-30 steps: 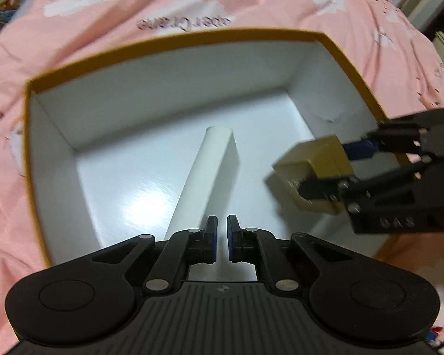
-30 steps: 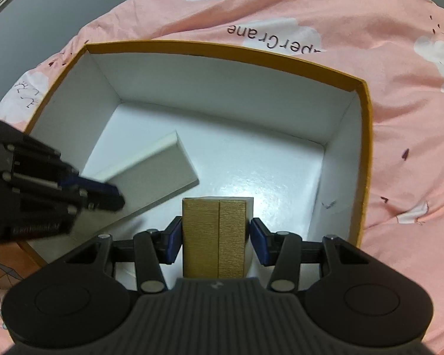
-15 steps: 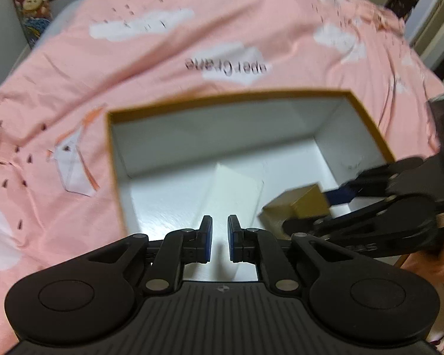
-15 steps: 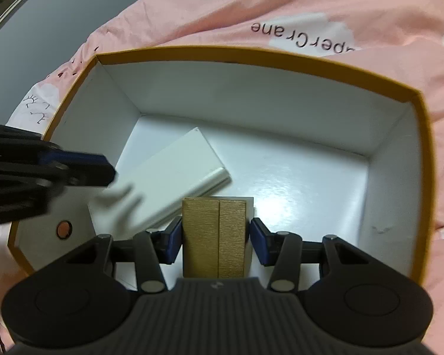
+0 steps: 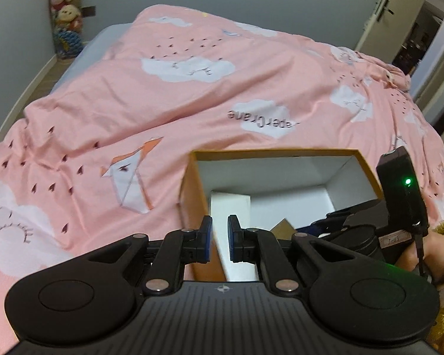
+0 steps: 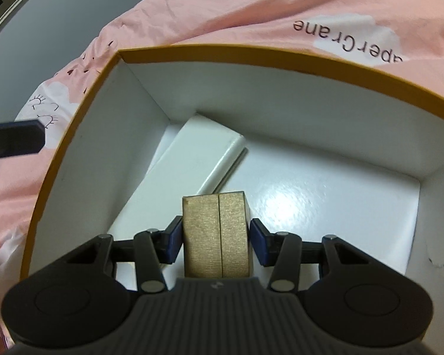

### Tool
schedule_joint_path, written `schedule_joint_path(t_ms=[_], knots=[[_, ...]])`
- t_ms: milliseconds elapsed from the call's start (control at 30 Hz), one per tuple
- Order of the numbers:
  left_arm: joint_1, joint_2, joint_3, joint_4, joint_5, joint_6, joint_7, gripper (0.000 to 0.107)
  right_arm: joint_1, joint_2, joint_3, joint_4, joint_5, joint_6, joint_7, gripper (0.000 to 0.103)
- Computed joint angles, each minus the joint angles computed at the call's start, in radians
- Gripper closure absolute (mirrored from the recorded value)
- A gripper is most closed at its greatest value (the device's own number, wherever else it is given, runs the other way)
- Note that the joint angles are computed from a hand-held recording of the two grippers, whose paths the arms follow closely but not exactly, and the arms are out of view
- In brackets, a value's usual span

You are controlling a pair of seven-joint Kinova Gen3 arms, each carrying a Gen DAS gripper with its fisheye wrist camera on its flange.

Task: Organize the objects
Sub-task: 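Lower the gold box into the orange box corner with the right tool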

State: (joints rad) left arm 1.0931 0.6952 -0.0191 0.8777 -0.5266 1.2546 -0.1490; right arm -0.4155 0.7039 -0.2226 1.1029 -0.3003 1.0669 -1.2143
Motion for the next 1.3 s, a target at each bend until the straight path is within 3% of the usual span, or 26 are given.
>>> schedule_joint_path(t_ms=[300, 433, 500, 567, 700, 833, 1000, 1300], knots=[[-0.024, -0.038, 0.021, 0.123, 0.031, -0.067, 0.079, 0.097, -0.038, -0.011, -0.015, 0.019, 0.037, -0.039, 0.116, 0.053], [-0.015, -0.049, 0.019, 0.151, 0.019, -0.090, 0.116, 0.097, -0.057, -0.018, 0.055, 0.006, -0.038, 0.007, 0.221, 0.053], [-0.011, -0.056, 0.021, 0.164, 0.012, -0.100, 0.129, 0.097, -0.024, -0.032, 0.018, 0.014, -0.035, 0.020, 0.296, 0.053], [-0.011, -0.056, 0.026, 0.167, 0.012, -0.100, 0.140, 0.097, 0.042, -0.042, -0.074, 0.022, -0.004, 0.040, 0.378, 0.053], [-0.014, -0.050, 0.031, 0.169, 0.021, -0.102, 0.160, 0.097, 0.100, -0.023, -0.154, -0.033, -0.011, 0.172, 0.540, 0.053], [-0.007, -0.055, 0.032, 0.179, 0.019, -0.107, 0.179, 0.097, 0.047, -0.011, -0.079, -0.081, -0.060, 0.277, 0.669, 0.053], [-0.007, -0.058, 0.039, 0.190, 0.028, -0.106, 0.192, 0.097, 0.000, 0.056, -0.052, -0.215, -0.065, 0.416, 0.703, 0.054], [-0.008, -0.083, 0.045, 0.260, 0.026, -0.153, 0.238, 0.097, -0.093, 0.229, -0.012, -0.552, -0.044, 0.714, 0.687, 0.053]])
